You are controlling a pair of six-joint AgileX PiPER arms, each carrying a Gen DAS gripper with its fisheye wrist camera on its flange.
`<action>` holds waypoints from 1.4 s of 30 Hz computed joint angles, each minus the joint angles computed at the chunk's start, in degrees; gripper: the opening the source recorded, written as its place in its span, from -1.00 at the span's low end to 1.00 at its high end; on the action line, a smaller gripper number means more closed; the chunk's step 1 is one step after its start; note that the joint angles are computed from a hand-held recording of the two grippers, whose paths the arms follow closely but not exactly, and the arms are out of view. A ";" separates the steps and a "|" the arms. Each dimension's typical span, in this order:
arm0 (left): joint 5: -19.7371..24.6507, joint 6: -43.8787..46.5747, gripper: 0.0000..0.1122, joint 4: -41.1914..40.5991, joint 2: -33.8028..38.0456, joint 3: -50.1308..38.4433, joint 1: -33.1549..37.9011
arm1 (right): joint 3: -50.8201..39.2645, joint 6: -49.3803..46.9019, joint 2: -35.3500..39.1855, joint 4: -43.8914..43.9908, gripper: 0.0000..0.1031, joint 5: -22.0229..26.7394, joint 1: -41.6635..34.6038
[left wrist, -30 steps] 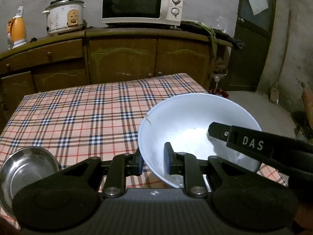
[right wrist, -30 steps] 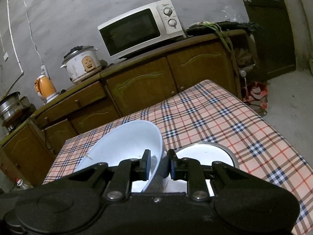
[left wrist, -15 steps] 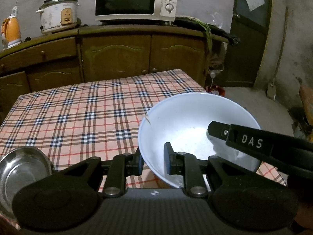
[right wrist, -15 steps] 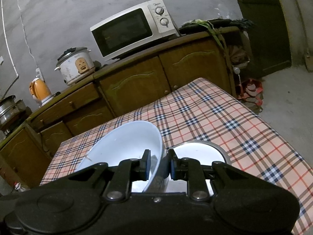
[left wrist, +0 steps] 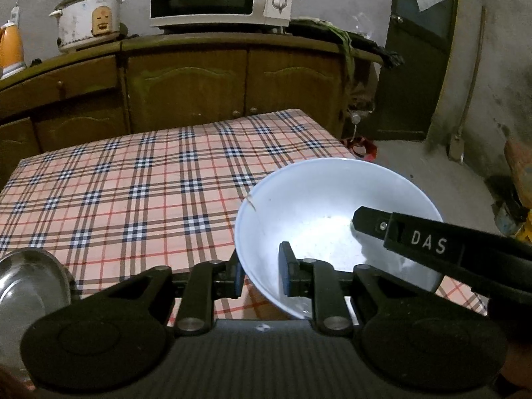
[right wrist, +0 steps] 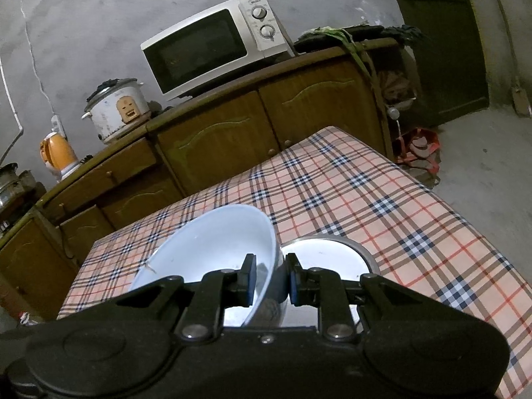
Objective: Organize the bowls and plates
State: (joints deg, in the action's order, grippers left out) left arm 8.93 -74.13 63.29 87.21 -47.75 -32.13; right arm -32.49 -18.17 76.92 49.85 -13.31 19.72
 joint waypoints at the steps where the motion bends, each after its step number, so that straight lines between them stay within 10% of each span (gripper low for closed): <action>1: -0.23 0.05 -0.63 0.20 0.51 -0.36 0.08 | -0.05 1.83 0.36 -1.89 -0.50 0.13 -0.48; 23: -2.57 10.34 -0.63 -8.48 11.45 -7.71 -0.33 | -1.04 42.11 10.13 -46.38 -0.50 -1.63 -11.80; 42: -0.27 26.48 -0.63 -22.48 16.89 -11.92 -0.06 | -2.96 54.81 19.58 -60.92 -0.50 -5.77 -15.20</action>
